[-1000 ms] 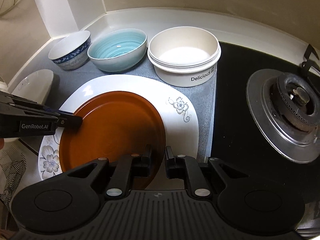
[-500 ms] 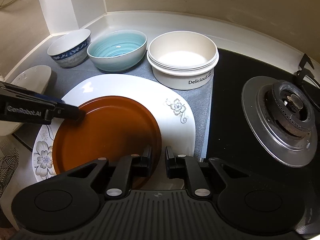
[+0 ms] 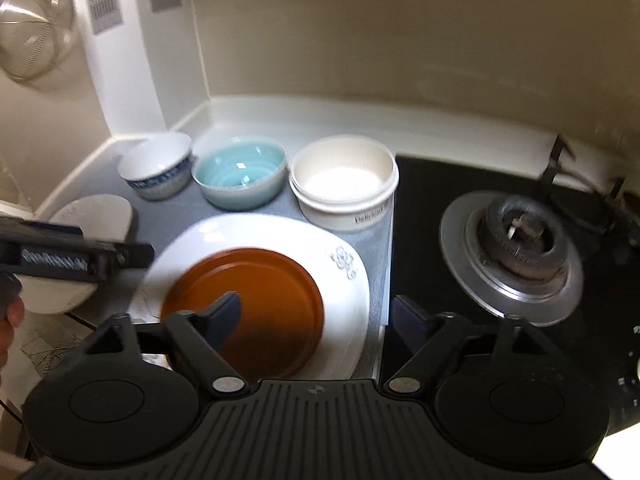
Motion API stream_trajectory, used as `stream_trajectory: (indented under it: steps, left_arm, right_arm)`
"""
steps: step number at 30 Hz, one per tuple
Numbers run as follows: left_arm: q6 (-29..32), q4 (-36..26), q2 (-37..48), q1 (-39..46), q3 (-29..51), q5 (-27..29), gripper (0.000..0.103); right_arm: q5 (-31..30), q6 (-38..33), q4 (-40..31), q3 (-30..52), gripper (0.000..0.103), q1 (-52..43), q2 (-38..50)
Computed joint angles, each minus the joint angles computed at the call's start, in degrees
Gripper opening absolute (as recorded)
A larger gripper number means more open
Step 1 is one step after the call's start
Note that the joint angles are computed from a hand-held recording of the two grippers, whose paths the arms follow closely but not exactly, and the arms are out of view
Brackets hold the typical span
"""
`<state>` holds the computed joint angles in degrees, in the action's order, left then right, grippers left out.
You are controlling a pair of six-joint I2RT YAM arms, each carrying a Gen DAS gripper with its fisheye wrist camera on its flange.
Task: Organize plates and bowls
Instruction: 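Lower the orange plate and open both tools, then withdraw both tools toward the oval white plate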
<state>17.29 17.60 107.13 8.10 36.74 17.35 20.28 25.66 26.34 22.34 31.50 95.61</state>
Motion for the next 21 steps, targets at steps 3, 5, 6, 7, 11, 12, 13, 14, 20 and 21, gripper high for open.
stream_trajectory:
  steps: [3,5,6,7,11,12,13,14,20,21]
  left_arm:
    - [2.6,1.0,-2.7,1.2,-3.8,0.8,0.103]
    - [3.5,1.7,-4.5,1.7,-6.0,1.1,0.103]
    - [3.7,2.5,-5.3,1.8,-7.0,1.0,0.103]
    - [3.9,3.2,-6.0,1.8,-7.9,0.8,0.103]
    - [4.8,5.0,-8.8,2.3,-10.8,0.5,0.103]
    - [5.0,5.2,-9.4,2.7,-11.3,0.7,0.103]
    - [5.2,5.3,-10.1,2.9,-11.9,0.9,0.103]
    - [5.4,5.4,-10.7,3.3,-12.3,1.2,0.103]
    - [6.6,4.4,-13.0,4.7,-13.6,2.4,0.103]
    - [6.8,4.1,-13.3,4.9,-13.7,2.6,0.103]
  right_arm:
    - [5.5,1.8,-0.7,-1.6,0.099,5.4,-3.4]
    - [9.4,0.5,0.2,-2.5,0.099,8.6,-4.9]
    - [11.0,0.0,0.0,-2.5,0.099,9.7,-5.5]
    - [12.4,-0.1,-0.7,-2.4,0.099,10.7,-6.0]
    - [13.4,0.7,-3.2,-2.1,0.099,11.7,-7.8]
    - [13.7,1.3,-4.1,-2.0,0.099,12.0,-8.1]
    - [14.2,2.1,-5.2,-2.0,0.099,12.6,-8.7]
    - [14.5,2.8,-5.9,-2.1,0.099,13.0,-9.2]
    - [17.1,6.8,-9.3,-2.6,0.099,16.3,-11.0]
    - [17.4,7.3,-9.8,-2.6,0.099,16.7,-11.1]
